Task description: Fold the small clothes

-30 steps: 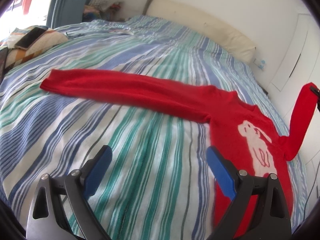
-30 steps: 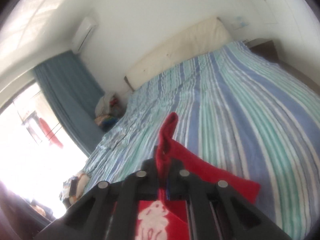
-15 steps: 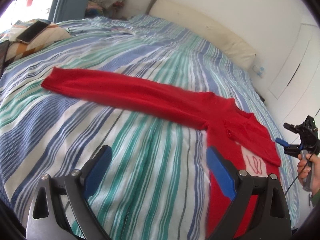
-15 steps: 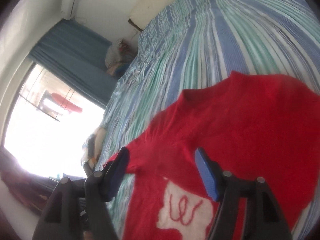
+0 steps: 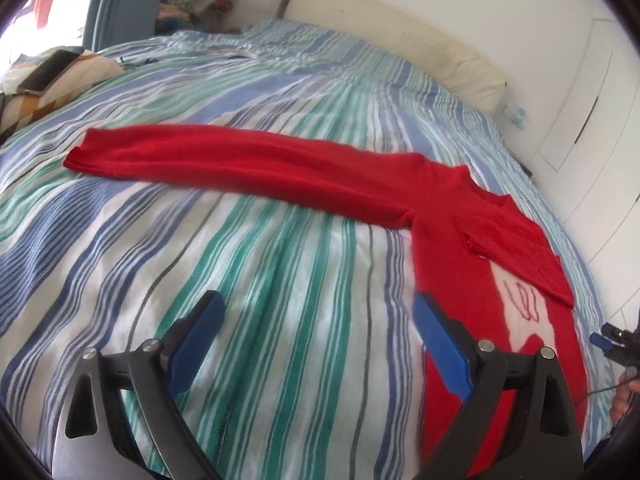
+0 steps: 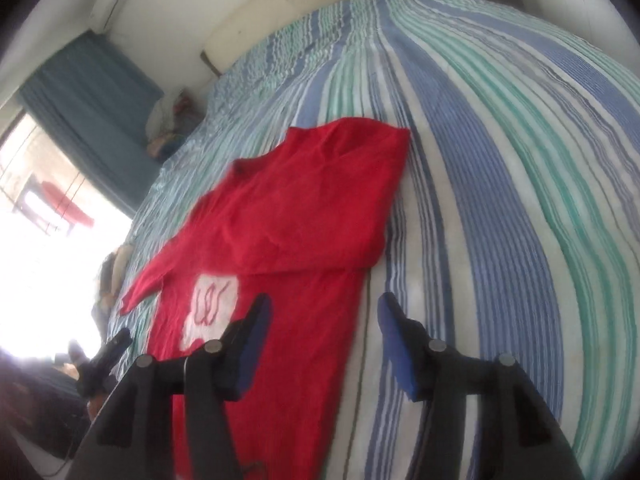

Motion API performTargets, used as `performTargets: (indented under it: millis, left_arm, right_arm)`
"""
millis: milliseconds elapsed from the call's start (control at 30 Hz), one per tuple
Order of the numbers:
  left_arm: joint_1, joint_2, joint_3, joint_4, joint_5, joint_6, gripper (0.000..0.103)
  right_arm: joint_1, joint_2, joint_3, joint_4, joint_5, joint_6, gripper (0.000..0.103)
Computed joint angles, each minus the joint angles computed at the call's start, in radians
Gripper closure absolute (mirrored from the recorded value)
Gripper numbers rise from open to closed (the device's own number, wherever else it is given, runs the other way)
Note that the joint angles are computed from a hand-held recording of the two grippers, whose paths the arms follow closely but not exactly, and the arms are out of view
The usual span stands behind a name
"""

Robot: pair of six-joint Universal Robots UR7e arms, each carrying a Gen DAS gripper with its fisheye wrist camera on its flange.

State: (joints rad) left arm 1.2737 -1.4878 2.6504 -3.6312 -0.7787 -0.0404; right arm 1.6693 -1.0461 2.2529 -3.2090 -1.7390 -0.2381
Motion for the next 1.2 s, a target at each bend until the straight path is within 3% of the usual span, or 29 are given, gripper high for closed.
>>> performTargets:
  millis: [67, 133, 233, 333, 433, 500, 633, 733, 767, 800, 833, 867, 1067, 1133, 1200]
  left_arm:
    - [0.006, 0.023, -0.004, -0.011, 0.007, 0.002, 0.007]
    - [0.016, 0.037, -0.002, -0.034, 0.004, 0.005, 0.007]
    - [0.041, 0.034, -0.004, -0.042, -0.026, -0.007, 0.007]
    - [0.038, 0.046, -0.002, -0.063, -0.018, -0.003, 0.007]
    - [0.018, 0.067, 0.001, -0.078, 0.022, 0.006, 0.007]
    - [0.014, 0.066, 0.007, -0.085, 0.024, 0.011, 0.007]
    - [0.017, 0.056, 0.010, -0.075, 0.015, 0.001, 0.007]
    - [0.017, 0.051, 0.012, -0.068, 0.017, 0.003, 0.007]
    - [0.016, 0.047, 0.015, -0.067, 0.016, 0.003, 0.007]
    - [0.017, 0.048, 0.012, -0.065, 0.014, 0.002, 0.007]
    - [0.018, 0.044, 0.013, -0.058, 0.013, 0.002, 0.007]
    - [0.018, 0.041, 0.013, -0.051, 0.013, 0.002, 0.007]
    - [0.005, 0.066, 0.012, -0.053, 0.049, 0.013, 0.007]
    - [0.001, 0.068, 0.015, -0.055, 0.056, 0.015, 0.007]
    - [-0.005, 0.064, 0.019, -0.050, 0.061, 0.014, 0.007]
  right_arm:
    - [-0.013, 0.001, 0.068, -0.042, 0.000, -0.035, 0.039]
    - [-0.027, 0.050, 0.128, -0.148, -0.053, -0.056, 0.039]
    - [-0.052, 0.056, 0.234, -0.337, -0.020, -0.067, 0.039]
    - [-0.030, -0.004, 0.267, -0.242, 0.043, -0.066, 0.039]
    - [0.026, -0.004, 0.266, -0.137, -0.051, -0.042, 0.039]
    - [0.024, -0.022, 0.287, -0.078, -0.048, 0.002, 0.038]
    - [-0.003, -0.029, 0.368, -0.110, 0.023, 0.061, 0.032]
    - [0.016, 0.021, 0.396, -0.182, 0.003, 0.107, 0.032]
    - [0.035, 0.043, 0.401, -0.223, -0.027, 0.114, 0.037]
    - [0.061, 0.064, 0.401, -0.257, -0.072, 0.126, 0.072]
    - [0.090, 0.083, 0.395, -0.268, -0.137, 0.146, 0.095]
    - [0.094, 0.084, 0.396, -0.268, -0.168, 0.164, 0.098]
    - [0.052, 0.118, 0.449, -0.421, -0.158, 0.175, 0.097]
    - [0.059, 0.110, 0.458, -0.436, -0.154, 0.193, 0.088]
    - [0.088, 0.112, 0.466, -0.474, -0.189, 0.219, 0.063]
